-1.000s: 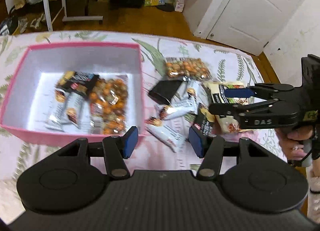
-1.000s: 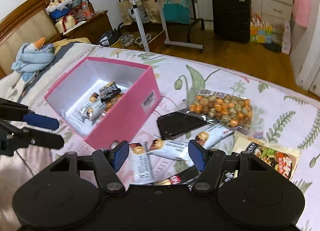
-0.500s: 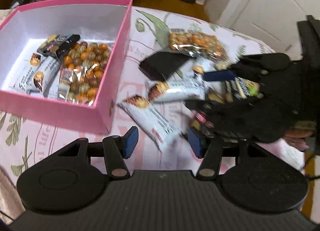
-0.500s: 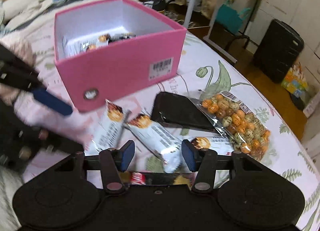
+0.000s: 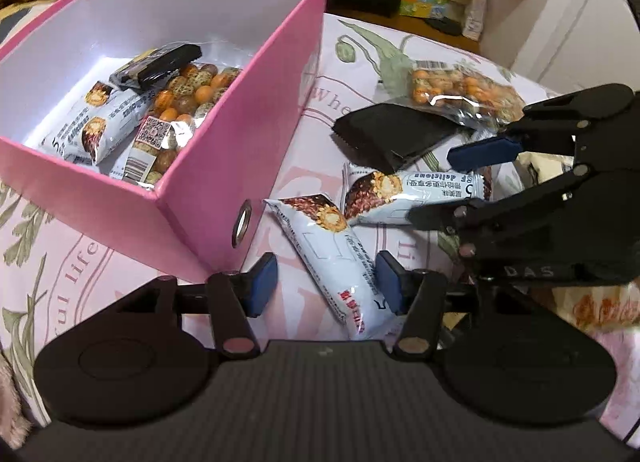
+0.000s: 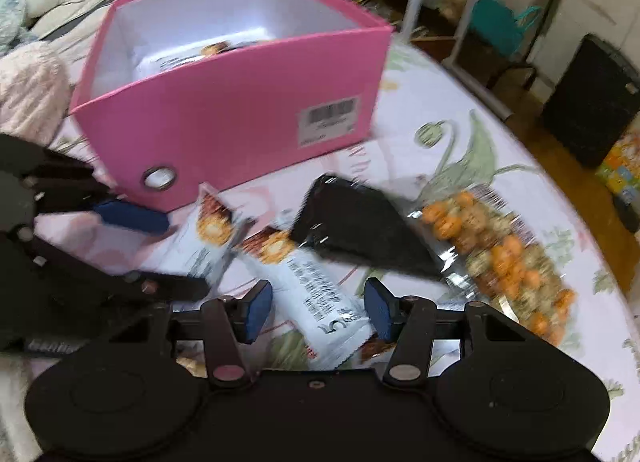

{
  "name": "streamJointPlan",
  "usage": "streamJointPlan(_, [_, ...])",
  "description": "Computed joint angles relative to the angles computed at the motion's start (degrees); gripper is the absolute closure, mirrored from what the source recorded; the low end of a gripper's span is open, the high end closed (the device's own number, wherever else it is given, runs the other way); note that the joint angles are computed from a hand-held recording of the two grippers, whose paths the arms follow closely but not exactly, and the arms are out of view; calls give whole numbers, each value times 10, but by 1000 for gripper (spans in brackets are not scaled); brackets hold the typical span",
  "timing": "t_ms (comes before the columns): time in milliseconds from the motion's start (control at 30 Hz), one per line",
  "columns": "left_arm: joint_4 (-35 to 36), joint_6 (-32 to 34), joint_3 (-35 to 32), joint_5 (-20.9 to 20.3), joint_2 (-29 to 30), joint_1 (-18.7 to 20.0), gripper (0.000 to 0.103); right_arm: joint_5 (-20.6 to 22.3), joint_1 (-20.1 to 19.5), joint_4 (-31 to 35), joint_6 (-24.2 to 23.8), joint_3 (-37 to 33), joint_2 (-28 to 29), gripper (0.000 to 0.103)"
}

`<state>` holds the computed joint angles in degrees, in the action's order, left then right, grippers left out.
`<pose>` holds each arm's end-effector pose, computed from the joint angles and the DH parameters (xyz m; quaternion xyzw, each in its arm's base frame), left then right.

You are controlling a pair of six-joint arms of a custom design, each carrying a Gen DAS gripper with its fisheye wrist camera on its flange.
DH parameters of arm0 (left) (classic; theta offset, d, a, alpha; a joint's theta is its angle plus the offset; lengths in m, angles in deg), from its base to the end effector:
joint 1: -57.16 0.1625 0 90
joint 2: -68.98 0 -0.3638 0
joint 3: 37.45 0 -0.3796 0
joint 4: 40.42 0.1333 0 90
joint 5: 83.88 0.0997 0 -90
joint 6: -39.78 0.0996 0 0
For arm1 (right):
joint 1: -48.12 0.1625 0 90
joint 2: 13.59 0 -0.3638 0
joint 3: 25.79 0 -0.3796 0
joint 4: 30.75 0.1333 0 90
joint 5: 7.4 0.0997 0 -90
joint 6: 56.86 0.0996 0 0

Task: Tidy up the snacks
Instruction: 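Grasp a white wafer-bar stick with the right gripper, then carry the wafer stick into the pink box and open the right gripper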

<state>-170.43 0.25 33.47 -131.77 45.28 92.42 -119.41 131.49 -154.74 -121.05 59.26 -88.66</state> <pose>-0.4402 -0.5563 -0.0557 0.1457 0.9202 -0.2229 0.2869 0.0265 -0.6033 0.4044 0.4275 -0.8607 0.0582 0.2705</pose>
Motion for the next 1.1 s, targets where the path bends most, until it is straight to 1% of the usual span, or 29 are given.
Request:
streamJointPlan(33, [-2,5,4,-10,-5,1,58,-2,0,3,1,4,-3,46])
streamJointPlan(67, [-6,11,8,-25,-10,4,65,-5,-1,11,8,7,-6,47])
streamJointPlan(100, [-17,15,15,-39,-16,7,66,-12,-1,17,8,10,-7,51])
streamJointPlan(133, [-21,14,21,-46,-20,8,66,-24,1,7,-2,24,-13,54])
streamJointPlan(167, [-21,12,22,-55,-23,11,67,-28,2,-19,-20,47,-22,55])
streamJointPlan(200, [-23,9,23,-63,-26,14,67,-28,4,-32,-26,61,-29,62])
streamJointPlan(300, [-33,-8,26,-88,-31,25,67,-20,4,-34,18,68,-33,61])
streamJointPlan(333, [-30,-16,21,-94,-29,28,66,-17,2,-47,28,74,-33,61])
streamJointPlan(400, [-21,-34,12,-104,-27,33,65,0,-5,-79,27,88,-38,61])
streamJointPlan(433, [-21,-40,11,-108,-27,36,65,10,-9,-86,34,91,-40,61])
streamJointPlan(500, [-14,-39,6,-115,-26,37,67,28,-14,-94,51,100,-48,62])
streamJointPlan(533, [-14,-37,7,-119,-28,37,70,37,-17,-92,58,101,-53,63])
streamJointPlan(600, [-16,-32,12,-124,-33,36,73,45,-18,-105,78,122,-70,64])
streamJointPlan(667, [-5,-29,16,-126,-40,34,73,44,-16,-119,95,142,-84,64])
streamJointPlan(800, [30,-12,16,-129,-53,28,74,37,-7,-139,147,177,-115,64])
streamJointPlan(867, [43,-7,21,-133,-63,25,74,12,5,-160,167,196,-128,64])
streamJointPlan(900, [45,-4,26,-136,-67,23,74,1,12,-157,187,200,-133,64])
streamJointPlan(967, [49,0,35,-141,-77,19,76,4,15,-147,222,205,-145,64])
streamJointPlan(1100, [55,12,51,-143,-95,11,76,26,17,-160,241,237,-185,64])
